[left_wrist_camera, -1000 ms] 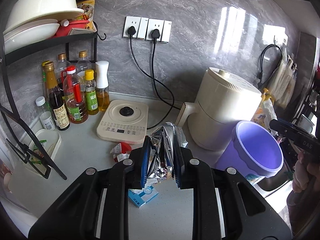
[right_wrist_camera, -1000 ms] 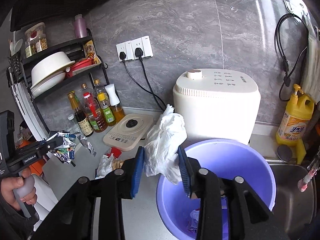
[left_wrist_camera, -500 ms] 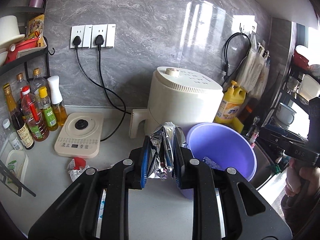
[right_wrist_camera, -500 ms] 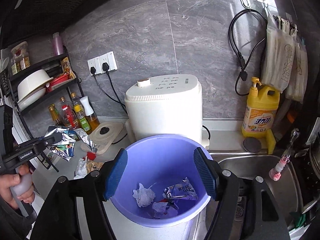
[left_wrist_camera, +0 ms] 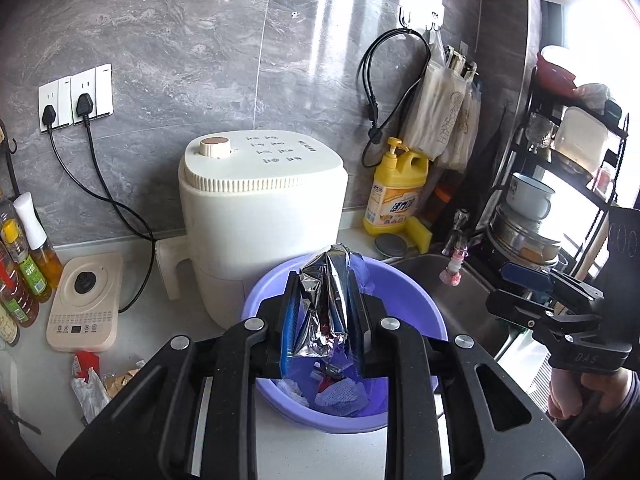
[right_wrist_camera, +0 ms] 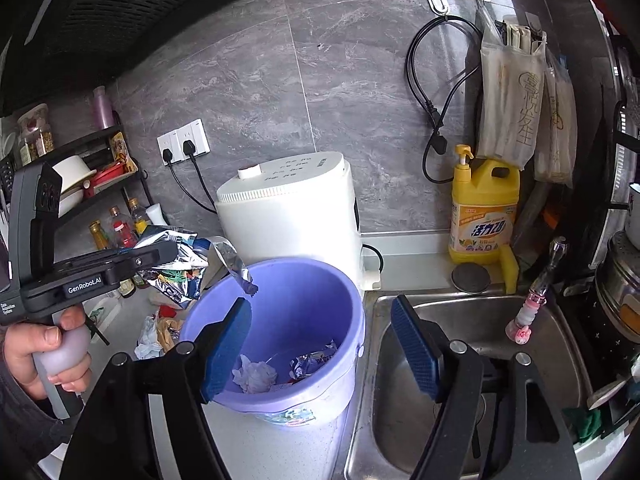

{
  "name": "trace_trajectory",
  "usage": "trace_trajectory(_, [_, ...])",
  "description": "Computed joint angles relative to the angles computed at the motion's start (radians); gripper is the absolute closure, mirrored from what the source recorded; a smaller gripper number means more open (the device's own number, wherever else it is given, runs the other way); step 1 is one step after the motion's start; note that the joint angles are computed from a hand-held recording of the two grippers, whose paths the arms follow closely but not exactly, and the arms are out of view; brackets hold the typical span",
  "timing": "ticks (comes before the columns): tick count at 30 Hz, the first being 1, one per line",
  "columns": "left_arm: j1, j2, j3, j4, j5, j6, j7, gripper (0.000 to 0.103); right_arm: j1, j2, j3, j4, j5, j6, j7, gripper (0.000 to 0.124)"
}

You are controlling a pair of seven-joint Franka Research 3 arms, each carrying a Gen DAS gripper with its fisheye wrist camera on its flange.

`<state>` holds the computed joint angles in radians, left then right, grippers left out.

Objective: Collect trash
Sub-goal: 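Carry both items over the purple bucket and open both grippers to drop them, then return both tools to the counter and grasp the crumpled white tissue with the left gripper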

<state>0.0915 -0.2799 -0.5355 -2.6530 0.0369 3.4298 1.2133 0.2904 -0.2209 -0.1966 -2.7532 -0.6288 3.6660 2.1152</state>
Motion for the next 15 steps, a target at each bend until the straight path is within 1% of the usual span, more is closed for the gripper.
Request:
trace_trajectory(1, [-0.012, 0.007, 0.008, 0.004, 0.005, 0.005, -0.003, 0.070, 0.004, 0.004, -0.012, 0.002, -0.017, -0.002, 0.018, 0.053])
trace_trajectory(2, [-0.034, 0.012, 0.028, 0.005, 0.013, 0.007, -0.009, 0.063, 0.005, 0.010, -0.023, 0.006, -0.034, -0.003, 0.036, 0.053])
trace_trajectory(3, [-0.056, 0.015, 0.050, 0.003, 0.023, 0.015, -0.015, 0.053, 0.003, 0.016, -0.028, 0.009, -0.049, -0.004, 0.050, 0.053])
trace_trajectory(4, [-0.071, 0.014, 0.064, -0.002, 0.027, 0.025, -0.017, 0.047, -0.001, 0.019, -0.029, 0.010, -0.060, -0.004, 0.060, 0.053])
trace_trajectory(6, [-0.061, -0.002, 0.050, -0.014, 0.010, 0.021, -0.006, 0.037, -0.010, 0.025, -0.023, 0.012, -0.073, -0.004, 0.075, 0.052])
trace_trajectory(7, [-0.056, -0.014, 0.046, -0.024, 0.004, 0.018, -0.004, 0.036, -0.012, 0.030, -0.021, 0.015, -0.082, -0.001, 0.085, 0.052])
trace_trajectory(10, [-0.051, -0.056, 0.057, -0.064, 0.001, 0.020, -0.014, 0.026, -0.020, 0.045, -0.001, 0.027, -0.098, 0.009, 0.105, 0.052])
trace_trajectory(13, [-0.012, -0.115, 0.042, -0.113, -0.006, 0.019, -0.026, 0.020, -0.023, 0.061, 0.039, 0.042, -0.080, 0.018, 0.107, 0.050])
trace_trajectory(15, [0.003, -0.154, 0.049, -0.152, -0.004, 0.024, -0.044, 0.016, -0.017, 0.072, 0.064, 0.056, -0.074, 0.021, 0.114, 0.049])
